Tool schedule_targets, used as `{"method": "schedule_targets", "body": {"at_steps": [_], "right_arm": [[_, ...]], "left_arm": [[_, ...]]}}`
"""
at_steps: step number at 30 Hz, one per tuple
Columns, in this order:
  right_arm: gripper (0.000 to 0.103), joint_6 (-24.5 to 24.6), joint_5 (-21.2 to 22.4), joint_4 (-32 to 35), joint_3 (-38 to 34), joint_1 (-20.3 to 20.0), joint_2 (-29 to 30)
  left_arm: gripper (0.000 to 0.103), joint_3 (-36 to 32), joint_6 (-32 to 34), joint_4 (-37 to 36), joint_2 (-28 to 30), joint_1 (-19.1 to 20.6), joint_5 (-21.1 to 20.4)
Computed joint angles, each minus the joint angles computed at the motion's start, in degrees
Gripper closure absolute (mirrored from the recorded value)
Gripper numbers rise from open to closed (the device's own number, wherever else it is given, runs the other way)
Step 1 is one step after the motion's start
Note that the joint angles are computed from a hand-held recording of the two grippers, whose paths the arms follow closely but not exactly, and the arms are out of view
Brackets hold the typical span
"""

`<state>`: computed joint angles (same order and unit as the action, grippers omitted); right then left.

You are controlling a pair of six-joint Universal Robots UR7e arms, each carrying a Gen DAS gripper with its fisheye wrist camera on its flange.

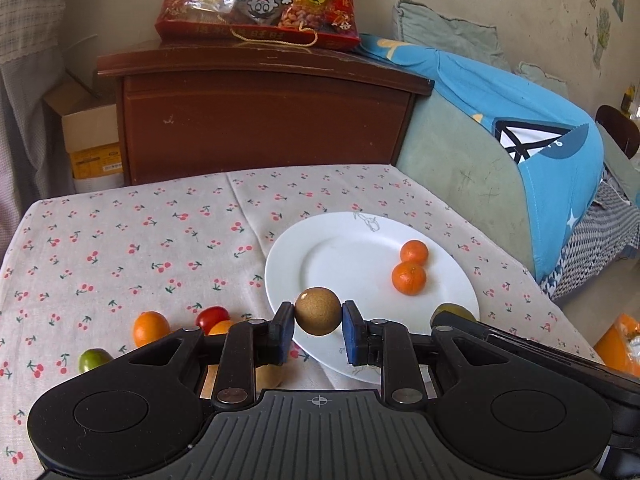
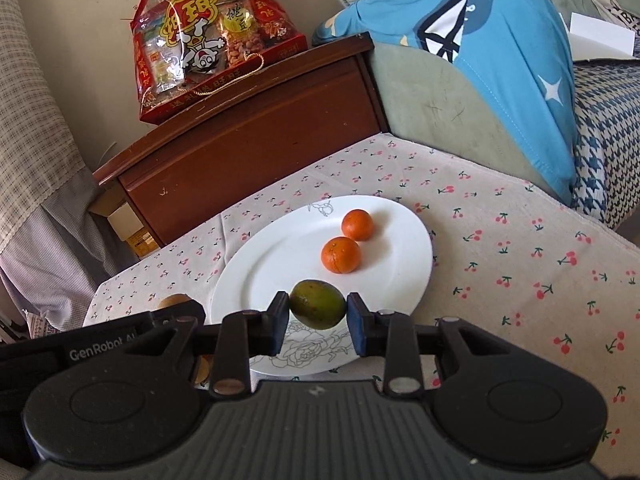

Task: Organize fruits
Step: 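Carry the kiwi and green mango onto the plate and open both grippers, then withdraw both grippers from the plate back toward the remaining fruits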

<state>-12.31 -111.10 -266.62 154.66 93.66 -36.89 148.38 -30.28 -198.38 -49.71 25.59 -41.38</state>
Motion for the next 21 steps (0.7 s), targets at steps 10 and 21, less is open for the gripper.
{"method": "schedule_targets", "body": {"at_steps": [10,21], "right_arm": [[0.071,1.5,0.6,2.5,-0.3,-1.9,0.1],[0.067,2.7,1.1,2.3,-0.2,-2.0,0.1]], "left_arm": [[0.08,-2.3,1.0,-0.2,2.7,3.4,-2.4],[0.058,-1.5,-0.4,-0.5,1.6,1.8,-0.8]]}}
